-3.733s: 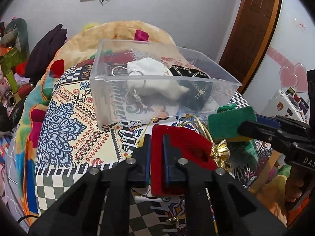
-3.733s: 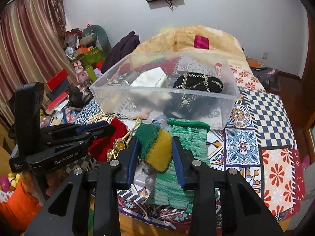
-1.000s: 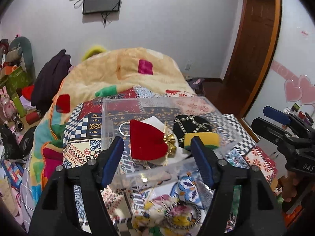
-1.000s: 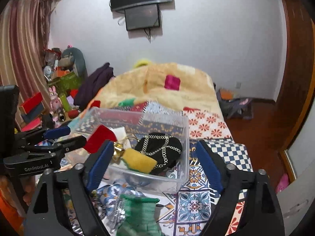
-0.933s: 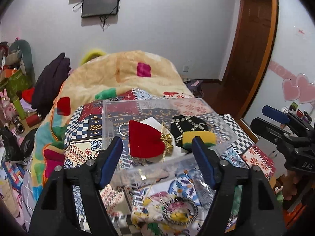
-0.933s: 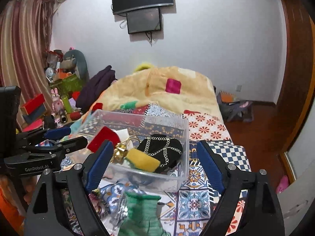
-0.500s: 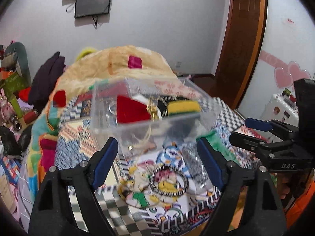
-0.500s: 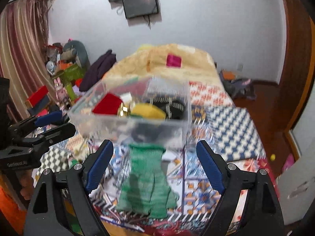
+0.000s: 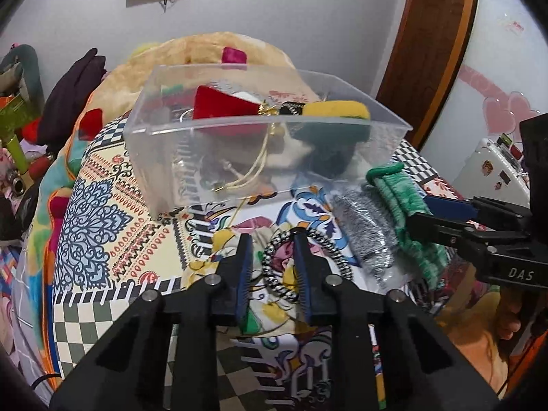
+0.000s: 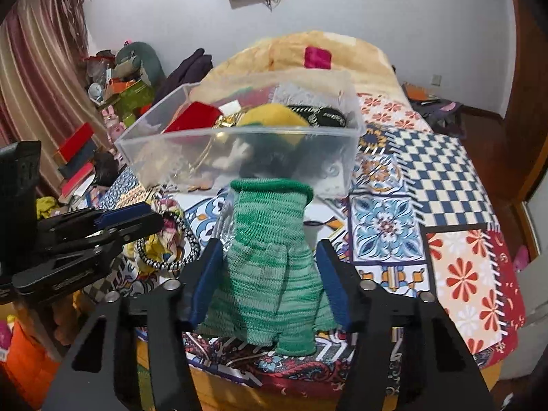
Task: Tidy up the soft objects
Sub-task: 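Grasp the green knit glove with the right tool while the left tool grasps the black-white hair tie, then carry the glove and hair tie into the clear box and release both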
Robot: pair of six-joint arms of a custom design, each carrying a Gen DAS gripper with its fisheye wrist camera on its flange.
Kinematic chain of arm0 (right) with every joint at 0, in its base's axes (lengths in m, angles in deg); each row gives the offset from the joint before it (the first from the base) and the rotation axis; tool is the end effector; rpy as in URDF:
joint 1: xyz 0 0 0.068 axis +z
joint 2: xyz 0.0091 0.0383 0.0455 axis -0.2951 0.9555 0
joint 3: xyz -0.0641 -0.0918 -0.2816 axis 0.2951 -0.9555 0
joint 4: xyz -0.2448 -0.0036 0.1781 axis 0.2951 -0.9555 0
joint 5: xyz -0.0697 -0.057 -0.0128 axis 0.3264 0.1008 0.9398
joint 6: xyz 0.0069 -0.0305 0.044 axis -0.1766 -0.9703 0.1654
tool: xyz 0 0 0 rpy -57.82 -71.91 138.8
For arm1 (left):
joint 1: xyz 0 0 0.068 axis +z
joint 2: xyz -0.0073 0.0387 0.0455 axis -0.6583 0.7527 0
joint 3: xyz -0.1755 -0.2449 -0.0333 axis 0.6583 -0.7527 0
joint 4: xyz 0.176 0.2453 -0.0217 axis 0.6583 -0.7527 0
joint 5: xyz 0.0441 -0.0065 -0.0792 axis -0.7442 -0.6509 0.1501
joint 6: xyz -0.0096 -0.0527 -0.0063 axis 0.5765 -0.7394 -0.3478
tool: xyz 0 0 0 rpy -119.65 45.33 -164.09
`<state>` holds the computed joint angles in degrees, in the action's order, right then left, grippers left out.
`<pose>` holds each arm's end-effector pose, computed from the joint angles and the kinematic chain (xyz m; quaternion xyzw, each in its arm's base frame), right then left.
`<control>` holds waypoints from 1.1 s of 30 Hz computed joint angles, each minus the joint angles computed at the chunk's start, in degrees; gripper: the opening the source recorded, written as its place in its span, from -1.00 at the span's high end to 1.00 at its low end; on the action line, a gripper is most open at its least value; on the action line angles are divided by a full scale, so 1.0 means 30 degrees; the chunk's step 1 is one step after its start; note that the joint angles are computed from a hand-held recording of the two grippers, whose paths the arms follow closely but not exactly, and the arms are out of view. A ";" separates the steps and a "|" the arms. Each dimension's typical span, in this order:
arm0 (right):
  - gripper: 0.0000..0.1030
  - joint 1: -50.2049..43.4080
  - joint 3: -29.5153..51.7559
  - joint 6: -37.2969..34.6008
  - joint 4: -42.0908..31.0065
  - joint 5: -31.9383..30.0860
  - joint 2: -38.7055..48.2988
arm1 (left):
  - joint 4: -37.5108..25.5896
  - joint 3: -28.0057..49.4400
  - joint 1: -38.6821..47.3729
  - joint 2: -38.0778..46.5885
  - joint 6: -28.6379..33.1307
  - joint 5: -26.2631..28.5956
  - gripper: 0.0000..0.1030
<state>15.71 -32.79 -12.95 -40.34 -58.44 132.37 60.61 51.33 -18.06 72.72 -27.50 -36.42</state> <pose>0.1865 0.1187 0.1784 -0.0940 0.9205 0.1503 0.3483 0.2097 0.0684 0.1669 0.1386 0.9175 -0.1287 0.3499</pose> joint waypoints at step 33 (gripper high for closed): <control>0.65 0.0246 0.1747 -0.1240 -0.0849 0.2001 -0.3188 | -0.1891 0.2356 0.0581 -0.3038 -0.1758 0.2077 0.89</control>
